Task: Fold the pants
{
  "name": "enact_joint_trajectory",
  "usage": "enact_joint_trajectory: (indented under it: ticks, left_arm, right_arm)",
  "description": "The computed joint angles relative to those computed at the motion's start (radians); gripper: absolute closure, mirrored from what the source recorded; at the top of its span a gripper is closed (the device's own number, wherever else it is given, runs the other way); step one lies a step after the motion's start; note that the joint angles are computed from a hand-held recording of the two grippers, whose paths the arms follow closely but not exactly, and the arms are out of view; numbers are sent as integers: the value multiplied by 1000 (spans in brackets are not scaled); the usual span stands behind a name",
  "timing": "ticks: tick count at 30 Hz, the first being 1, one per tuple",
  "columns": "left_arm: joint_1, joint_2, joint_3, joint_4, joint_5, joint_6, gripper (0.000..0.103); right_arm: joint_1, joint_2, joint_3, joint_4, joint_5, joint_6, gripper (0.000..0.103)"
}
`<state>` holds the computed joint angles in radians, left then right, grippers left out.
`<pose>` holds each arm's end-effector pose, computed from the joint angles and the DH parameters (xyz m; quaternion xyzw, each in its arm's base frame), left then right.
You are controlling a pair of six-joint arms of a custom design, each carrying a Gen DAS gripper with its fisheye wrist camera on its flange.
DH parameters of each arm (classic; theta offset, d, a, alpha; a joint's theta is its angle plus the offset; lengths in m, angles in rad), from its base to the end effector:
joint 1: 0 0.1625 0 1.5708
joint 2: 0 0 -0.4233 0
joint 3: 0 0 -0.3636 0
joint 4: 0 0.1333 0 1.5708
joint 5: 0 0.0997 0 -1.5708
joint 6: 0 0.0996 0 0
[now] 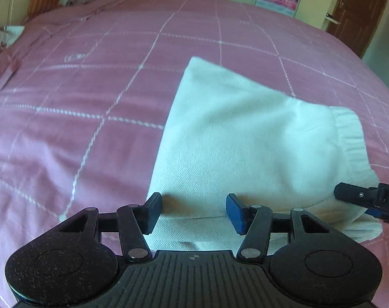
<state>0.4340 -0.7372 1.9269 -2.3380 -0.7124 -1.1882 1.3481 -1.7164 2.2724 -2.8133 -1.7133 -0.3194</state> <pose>-0.3776 -0.4050 0.0093 0.0644 0.8910 -0.2977 0.3365 0.0307 -0.4038 0.3764 0.0215 -0.9393 0.3055 0.1545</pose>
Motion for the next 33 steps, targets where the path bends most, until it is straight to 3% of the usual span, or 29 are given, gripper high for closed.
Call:
enact_joint_trajectory:
  ticks: [5,7,11,15,18,20,23,27,31,33]
  left_arm:
    - [-45,27,26,-55,61,1,46]
    - [-57,25,28,-73,82,-2,46]
    - [-69,42,19,-175,96,80,46]
    - [-47,76,-21,-159,21,96,46]
    - [-52,97,-31,-127,8,92,45]
    - [-58,89,-32,-113,6,88,45]
    - [-64,57,-34,-86,9,85,45]
    - [-61,46,-60,-42,59,91,44]
    - [-16,73,-113,-1,-21,109,44]
    - [-16,91,-108,18,-27,97,39]
  right_arm:
    - [44,-22,60,-119,-15,-132,71]
    - [71,-36,71,-167,3,-219,72]
    - [81,-64,25,-126,33,-286,73]
    - [7,-89,-45,16,39,-276,72]
    - [-71,-94,-21,25,-8,-281,68]
    - [-109,-109,8,16,4,-274,61]
    - [-64,-110,16,-24,-34,-262,58]
    - [5,-114,45,-189,-30,-313,45]
    - [96,-38,37,-268,-65,-448,54]
    - [103,-12,25,-229,-68,-456,56]
